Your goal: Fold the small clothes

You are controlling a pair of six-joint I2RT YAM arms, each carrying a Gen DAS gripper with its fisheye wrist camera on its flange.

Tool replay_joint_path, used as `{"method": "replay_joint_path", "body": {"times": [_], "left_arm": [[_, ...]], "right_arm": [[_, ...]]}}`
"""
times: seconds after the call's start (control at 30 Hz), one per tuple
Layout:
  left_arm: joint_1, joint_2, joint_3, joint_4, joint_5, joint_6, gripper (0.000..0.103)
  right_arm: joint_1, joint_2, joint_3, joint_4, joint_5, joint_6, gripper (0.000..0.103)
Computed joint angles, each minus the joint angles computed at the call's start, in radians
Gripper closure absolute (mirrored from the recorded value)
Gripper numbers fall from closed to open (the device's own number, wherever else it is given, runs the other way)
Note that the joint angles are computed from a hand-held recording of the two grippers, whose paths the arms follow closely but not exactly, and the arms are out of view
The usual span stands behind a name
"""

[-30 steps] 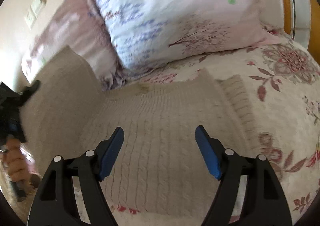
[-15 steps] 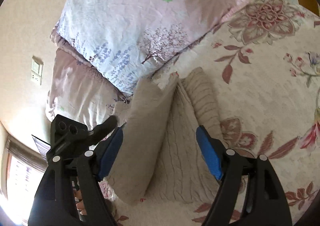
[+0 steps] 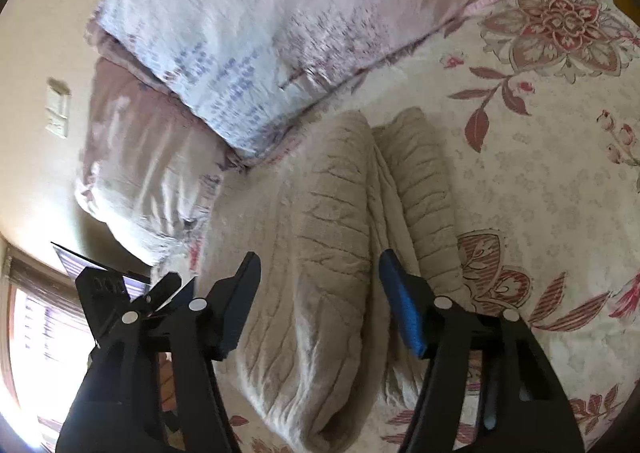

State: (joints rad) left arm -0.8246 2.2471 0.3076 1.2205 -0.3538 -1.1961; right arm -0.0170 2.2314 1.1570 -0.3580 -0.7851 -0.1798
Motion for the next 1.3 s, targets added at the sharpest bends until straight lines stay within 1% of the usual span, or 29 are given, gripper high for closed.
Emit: {"method": "replay_joint_path", "body": {"times": [0.07,0.13,0.23,0.33,0.4,0.43,0.5,0.53,0.57,0.67,0.77,0.83,0.97,1.07,1.13,1.17,1.2,1.23,1.27,1.3], "left_arm": [[0.016,0.062,0.019,0.045,0.036,0.017,0.031],[0.02,0.086,0.048,0.039,0.053,0.035,0.031],[0.032,0.118,0.07,0.064,0.095,0.075,0.031],[0.026,0.113,0.082,0.041,0.093,0.086,0.031],[0.033,0.134,0.083,0.071,0.108,0.088,0.03],[0.029,0.137,0.078,0.083,0.109,0.083,0.029],[0.034,0.143,0.078,0.093,0.116,0.082,0.028],[0.039,0.148,0.081,0.099,0.121,0.084,0.028],[0.043,0.151,0.084,0.101,0.125,0.086,0.028],[0.033,0.15,0.065,0.126,0.121,0.076,0.028],[0.017,0.136,0.06,0.112,0.101,0.076,0.028],[0.004,0.13,0.053,0.119,0.088,0.079,0.028],[-0.006,0.121,0.056,0.11,0.084,0.084,0.028],[-0.005,0.125,0.058,0.113,0.095,0.085,0.028],[-0.003,0.128,0.057,0.121,0.103,0.089,0.028],[-0.003,0.128,0.057,0.125,0.105,0.092,0.028],[-0.001,0.131,0.058,0.127,0.109,0.095,0.028],[0.0,0.13,0.061,0.122,0.114,0.096,0.028],[0.005,0.13,0.064,0.116,0.122,0.097,0.028],[0.008,0.127,0.071,0.099,0.129,0.092,0.029]], "right_arm": [[0.01,0.021,0.018,-0.009,0.014,0.003,0.041],[0.021,0.036,0.039,-0.041,0.018,-0.018,0.045],[0.03,0.065,0.084,-0.109,-0.027,-0.062,0.048],[0.042,0.104,0.137,-0.104,-0.049,-0.013,0.048],[0.054,0.138,0.178,-0.076,-0.049,0.035,0.049],[0.059,0.154,0.196,-0.057,-0.046,0.061,0.055],[0.063,0.166,0.21,-0.038,-0.025,0.087,0.073],[0.064,0.16,0.199,-0.02,-0.022,0.086,0.088],[0.065,0.144,0.176,0.004,-0.018,0.079,0.09],[0.061,0.052,0.053,0.141,0.009,0.079,0.093],[0.05,-0.069,-0.068,0.28,0.033,0.091,0.093],[0.037,-0.127,-0.115,0.327,0.055,0.077,0.093],[0.033,-0.115,-0.116,0.339,0.132,0.064,0.093],[0.018,-0.124,-0.132,0.379,0.118,0.09,0.093],[0.014,-0.13,-0.138,0.403,0.134,0.101,0.093],[0.018,-0.127,-0.138,0.415,0.164,0.1,0.093],[0.036,-0.11,-0.131,0.428,0.238,0.1,0.093],[0.05,-0.082,-0.107,0.41,0.286,0.1,0.093],[0.058,-0.032,-0.053,0.356,0.308,0.096,0.093],[0.058,0.03,0.014,0.283,0.301,0.097,0.093]]}}
